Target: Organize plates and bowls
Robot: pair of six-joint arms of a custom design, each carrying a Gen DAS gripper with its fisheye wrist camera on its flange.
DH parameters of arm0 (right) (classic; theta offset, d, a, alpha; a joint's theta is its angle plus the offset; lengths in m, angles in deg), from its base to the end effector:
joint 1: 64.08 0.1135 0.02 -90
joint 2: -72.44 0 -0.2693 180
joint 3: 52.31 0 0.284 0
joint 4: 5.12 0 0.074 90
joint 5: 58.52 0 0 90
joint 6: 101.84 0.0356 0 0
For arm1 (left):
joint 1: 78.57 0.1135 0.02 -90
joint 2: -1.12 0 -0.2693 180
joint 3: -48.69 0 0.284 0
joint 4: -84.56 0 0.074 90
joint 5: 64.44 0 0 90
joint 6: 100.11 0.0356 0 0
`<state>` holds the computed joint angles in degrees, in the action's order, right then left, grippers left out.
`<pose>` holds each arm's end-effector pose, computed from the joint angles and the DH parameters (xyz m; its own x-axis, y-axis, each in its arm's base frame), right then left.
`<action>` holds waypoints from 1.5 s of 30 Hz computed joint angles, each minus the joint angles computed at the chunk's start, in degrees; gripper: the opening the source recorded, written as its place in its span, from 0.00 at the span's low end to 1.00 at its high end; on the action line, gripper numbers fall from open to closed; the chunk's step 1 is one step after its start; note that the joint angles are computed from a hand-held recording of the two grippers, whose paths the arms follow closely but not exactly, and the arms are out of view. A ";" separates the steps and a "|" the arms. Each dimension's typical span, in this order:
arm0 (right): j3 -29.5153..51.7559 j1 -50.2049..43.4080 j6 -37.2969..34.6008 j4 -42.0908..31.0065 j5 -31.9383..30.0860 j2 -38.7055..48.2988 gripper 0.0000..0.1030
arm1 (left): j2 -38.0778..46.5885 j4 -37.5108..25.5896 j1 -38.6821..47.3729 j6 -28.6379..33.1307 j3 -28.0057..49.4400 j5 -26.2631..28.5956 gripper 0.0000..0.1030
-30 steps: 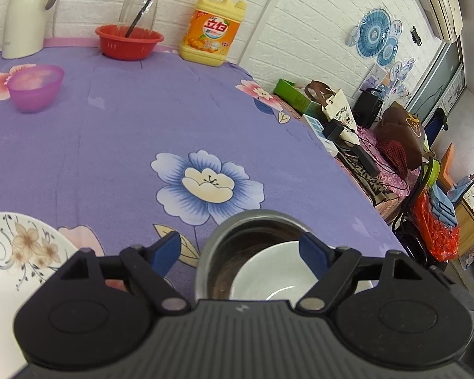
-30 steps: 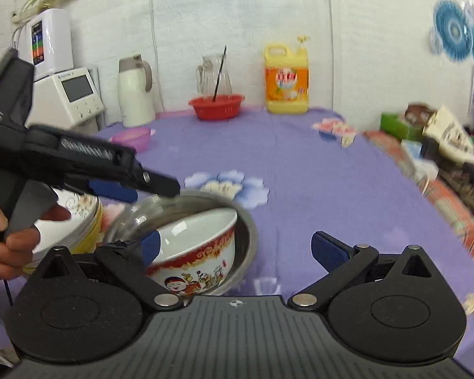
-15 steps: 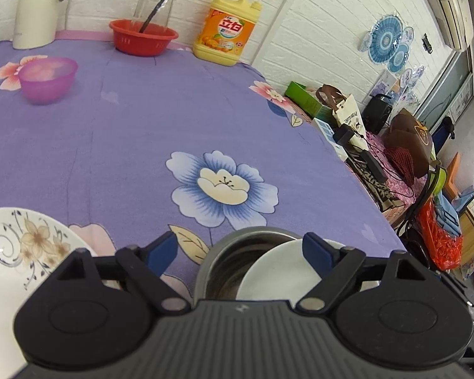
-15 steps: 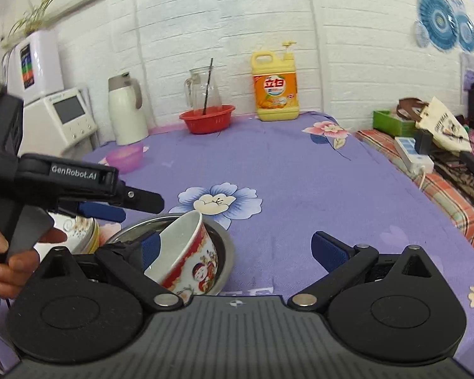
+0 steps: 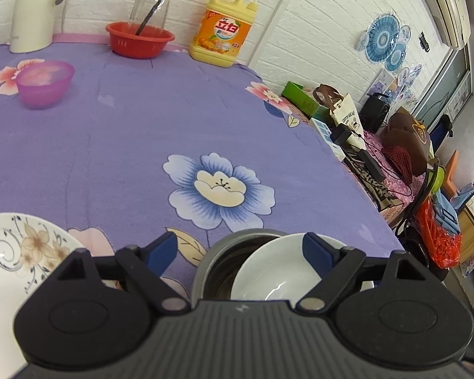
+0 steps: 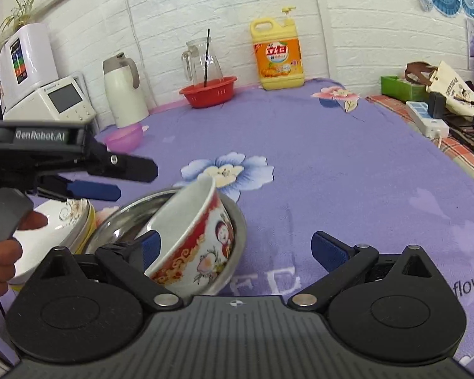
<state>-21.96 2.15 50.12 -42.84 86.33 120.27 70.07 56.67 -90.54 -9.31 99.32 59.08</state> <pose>0.0928 0.1384 0.1502 -0.4546 0.2285 -0.8609 0.1329 0.9731 0.1881 0.2548 -0.0741 0.2007 -0.6985 0.1600 -0.6975 0.5566 0.7341 -0.3889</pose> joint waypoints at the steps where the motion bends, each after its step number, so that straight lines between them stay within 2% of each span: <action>1: 0.95 1.22 0.20 -1.62 1.67 0.08 1.00 | 0.29 -0.20 0.24 0.28 0.32 -0.08 0.83; 5: 6.22 6.87 1.05 -11.08 6.04 0.91 1.00 | 1.40 -1.05 1.82 1.49 1.76 1.85 0.83; 9: 7.94 7.63 -0.39 -12.70 4.38 0.19 1.00 | 2.60 -4.78 3.88 2.98 3.79 7.16 0.83; 11: 7.50 7.34 -1.41 -10.66 2.67 -1.09 1.00 | 2.54 -6.38 4.51 3.49 4.31 8.93 0.83; 15: 6.50 8.28 -5.76 -2.89 2.30 -1.64 1.00 | 2.01 -5.43 4.78 2.71 3.90 8.34 0.83; 18: 6.72 8.85 -3.78 -2.18 3.01 0.72 1.00 | 2.29 -5.90 5.00 3.36 3.85 8.59 0.83; 23: 3.03 6.20 -2.75 2.98 -2.24 -1.84 1.00 | 2.77 -6.00 4.31 3.63 3.60 7.99 0.83; 25: 3.16 5.62 -3.03 3.13 -2.48 -1.49 1.00 | 2.71 -6.03 4.32 3.61 3.63 7.93 0.83; 30: 5.45 5.55 -2.75 -4.24 -0.03 -2.26 1.00 | 2.96 -7.19 4.24 5.55 4.25 7.85 0.83; 33: 5.42 6.66 -1.86 -5.98 0.51 -3.30 1.00 | 3.81 -7.66 3.94 5.47 4.33 9.17 0.84; 37: 6.20 8.56 3.80 -9.93 2.99 -0.37 1.00 | 3.04 -6.77 1.99 5.29 3.70 6.77 0.84; 43: 7.91 10.54 18.62 -26.15 7.25 -0.58 1.00 | 2.03 -6.06 0.07 5.72 3.37 1.27 0.86; 45: 6.58 10.19 19.83 -26.75 7.16 -3.14 1.00 | 3.66 -8.28 -0.07 6.52 4.83 2.98 0.86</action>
<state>-15.38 12.34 69.95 -69.59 93.48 117.13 73.73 48.39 -90.61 -2.79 104.15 62.07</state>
